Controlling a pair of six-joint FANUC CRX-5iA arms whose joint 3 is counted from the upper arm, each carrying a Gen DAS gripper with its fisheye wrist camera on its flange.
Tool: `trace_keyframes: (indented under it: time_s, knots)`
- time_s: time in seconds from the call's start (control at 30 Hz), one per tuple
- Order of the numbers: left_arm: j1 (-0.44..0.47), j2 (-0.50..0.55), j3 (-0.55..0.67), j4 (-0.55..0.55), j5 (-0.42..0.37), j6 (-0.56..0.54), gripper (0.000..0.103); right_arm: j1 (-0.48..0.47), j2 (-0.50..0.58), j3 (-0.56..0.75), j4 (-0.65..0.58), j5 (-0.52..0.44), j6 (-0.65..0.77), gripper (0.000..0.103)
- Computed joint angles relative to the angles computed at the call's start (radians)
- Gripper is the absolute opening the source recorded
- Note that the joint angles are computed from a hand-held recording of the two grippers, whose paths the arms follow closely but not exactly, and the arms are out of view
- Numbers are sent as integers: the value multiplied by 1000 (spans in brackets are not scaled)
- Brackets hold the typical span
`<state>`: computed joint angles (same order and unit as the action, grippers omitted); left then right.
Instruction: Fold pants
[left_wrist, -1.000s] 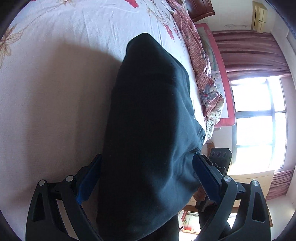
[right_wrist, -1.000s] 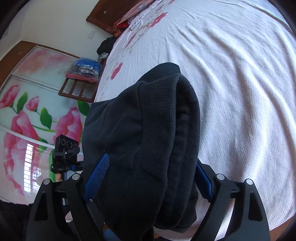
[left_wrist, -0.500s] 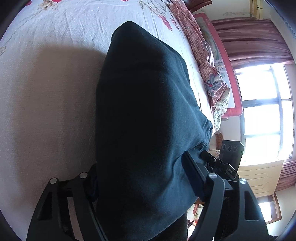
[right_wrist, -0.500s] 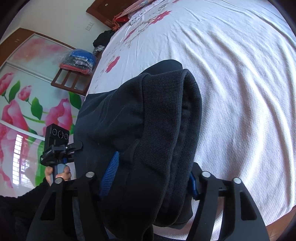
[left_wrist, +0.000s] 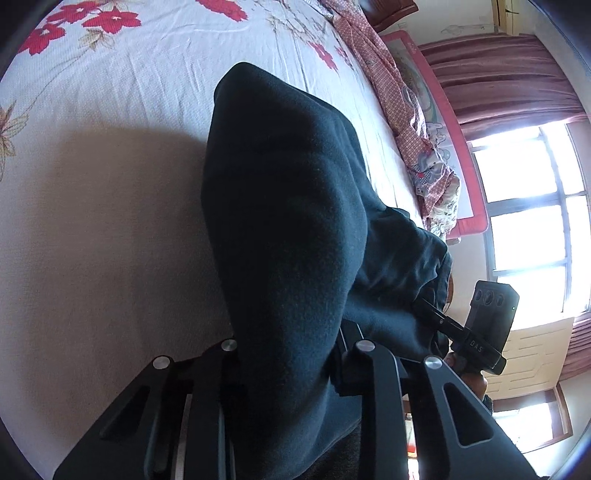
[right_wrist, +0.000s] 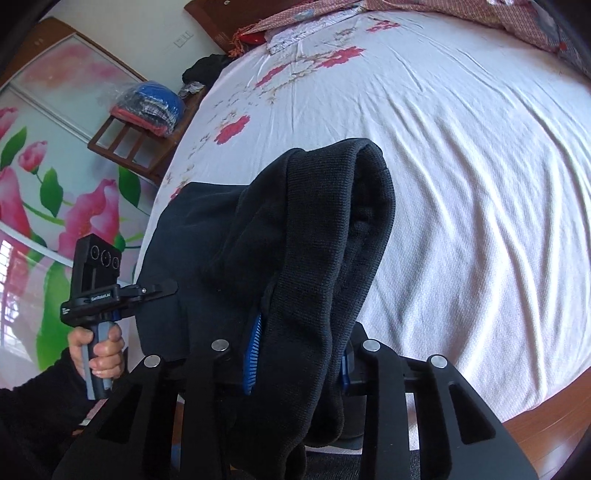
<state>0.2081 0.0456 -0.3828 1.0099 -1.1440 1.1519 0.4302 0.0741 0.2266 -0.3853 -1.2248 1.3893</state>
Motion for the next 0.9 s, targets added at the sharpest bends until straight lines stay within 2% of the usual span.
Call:
trace_keyframes:
  time_s: [0.2, 0.37, 0.53, 0.67, 0.9]
  knots:
    - [3, -18, 46, 30, -7, -25, 24, 18, 6, 63, 17, -15, 13, 31]
    - [33, -18, 128, 10, -10, -33, 24, 36, 65, 165, 8, -4, 32, 31]
    - [116, -7, 209, -45, -24, -42, 24, 59, 189, 310, -21, 17, 46, 31]
    - [164, 30, 271, -91, 3, -36, 24, 72, 315, 445, -54, 15, 38, 31]
    - [208, 144, 289, -135, 33, -23, 25, 82, 537, 644, -79, -61, -10, 31]
